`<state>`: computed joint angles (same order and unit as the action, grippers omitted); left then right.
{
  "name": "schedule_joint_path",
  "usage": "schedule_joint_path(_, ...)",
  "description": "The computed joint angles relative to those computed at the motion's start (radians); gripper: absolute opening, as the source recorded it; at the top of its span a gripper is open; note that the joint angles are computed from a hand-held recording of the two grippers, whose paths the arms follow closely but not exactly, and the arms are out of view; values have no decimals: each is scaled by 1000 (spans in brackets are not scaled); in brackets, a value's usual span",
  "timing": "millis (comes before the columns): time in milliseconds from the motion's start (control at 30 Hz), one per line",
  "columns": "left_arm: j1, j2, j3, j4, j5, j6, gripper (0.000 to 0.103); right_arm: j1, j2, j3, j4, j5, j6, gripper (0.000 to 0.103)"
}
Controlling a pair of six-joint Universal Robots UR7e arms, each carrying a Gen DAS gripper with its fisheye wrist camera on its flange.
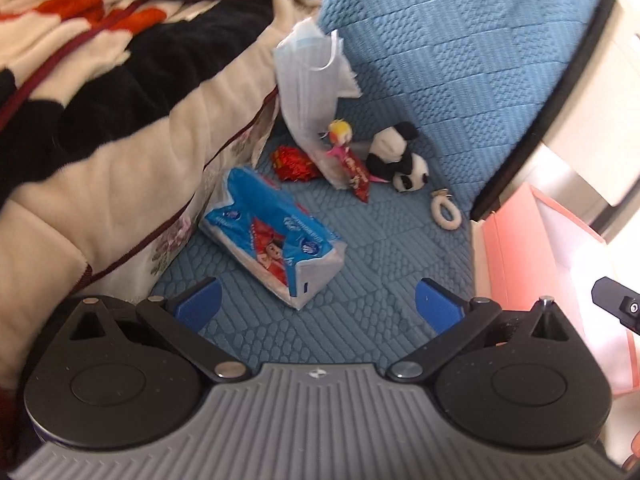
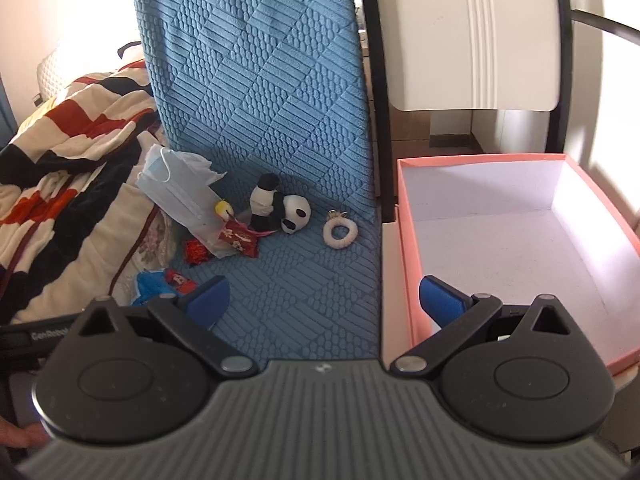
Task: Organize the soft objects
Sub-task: 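Move right tool to the white fluffy hair tie while left tool approaches the blue tissue pack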
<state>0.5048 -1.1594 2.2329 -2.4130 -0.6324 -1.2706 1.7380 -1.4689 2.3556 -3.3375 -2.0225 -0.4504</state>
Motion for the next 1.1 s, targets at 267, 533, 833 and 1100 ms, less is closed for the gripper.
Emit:
schedule_joint_path(267, 84, 34, 5, -119, -23, -43, 103, -21, 100, -73, 4, 43, -26, 98)
schedule_joint_path(533, 146, 94, -40, -170, -19, -6, 103, -54, 210, -161, 14, 62, -69, 69)
schedule_joint_path(833, 226, 137, -67, -226, -56, -48, 102, -106, 339, -263, -18, 72, -87, 66)
schedule_joint_path(1100, 268, 179, -78, -294, -53, -110, 102, -133, 483, -375, -90, 7, -81, 68)
